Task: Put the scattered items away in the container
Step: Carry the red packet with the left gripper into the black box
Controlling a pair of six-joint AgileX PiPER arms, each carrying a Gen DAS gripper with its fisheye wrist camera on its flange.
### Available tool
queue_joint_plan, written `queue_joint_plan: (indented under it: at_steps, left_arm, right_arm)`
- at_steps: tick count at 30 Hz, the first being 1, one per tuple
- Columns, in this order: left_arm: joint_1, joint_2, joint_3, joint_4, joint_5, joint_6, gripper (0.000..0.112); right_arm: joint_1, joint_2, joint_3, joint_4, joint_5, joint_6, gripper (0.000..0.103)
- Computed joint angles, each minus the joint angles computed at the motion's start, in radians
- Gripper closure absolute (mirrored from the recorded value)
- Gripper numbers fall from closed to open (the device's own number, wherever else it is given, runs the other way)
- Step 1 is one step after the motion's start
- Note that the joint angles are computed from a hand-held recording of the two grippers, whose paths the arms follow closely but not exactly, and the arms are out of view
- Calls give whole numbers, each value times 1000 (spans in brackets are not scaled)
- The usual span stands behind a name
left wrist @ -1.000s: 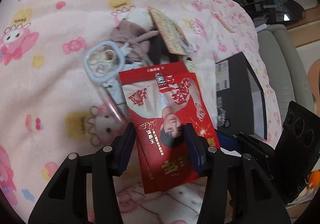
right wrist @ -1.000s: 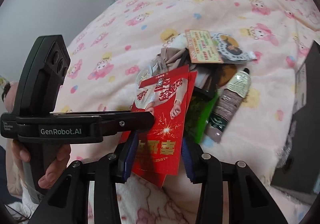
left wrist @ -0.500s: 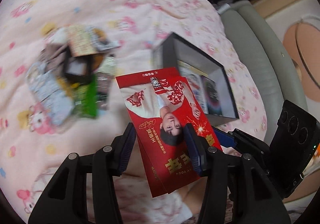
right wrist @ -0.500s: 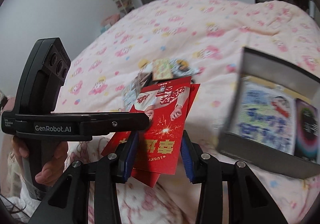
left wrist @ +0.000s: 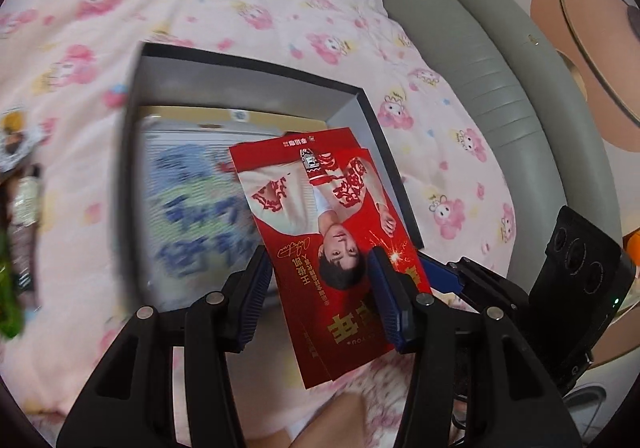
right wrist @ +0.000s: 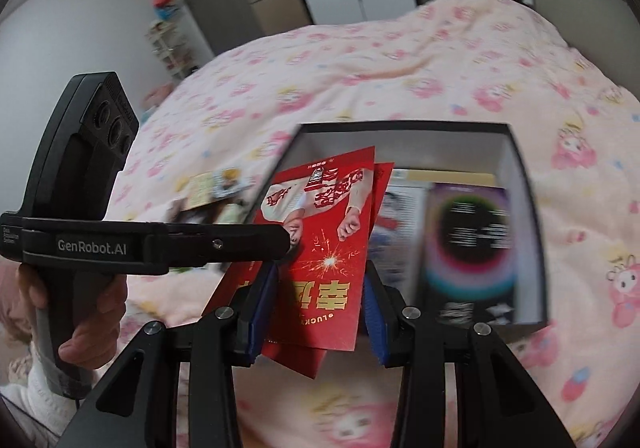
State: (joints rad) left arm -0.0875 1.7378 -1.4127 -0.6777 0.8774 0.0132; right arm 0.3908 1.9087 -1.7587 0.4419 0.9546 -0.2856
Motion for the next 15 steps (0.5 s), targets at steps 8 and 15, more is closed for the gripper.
queue_joint_plan:
  at_steps: [8, 15]
  left_arm:
    - [-58, 313, -368, 92, 68, -102, 62]
    - [-91, 481, -547, 183, 171, -174, 62]
  right_arm:
    - [-83, 213, -220, -52, 81, -35, 66]
    - [-100, 361, -409, -101, 228, 83, 66]
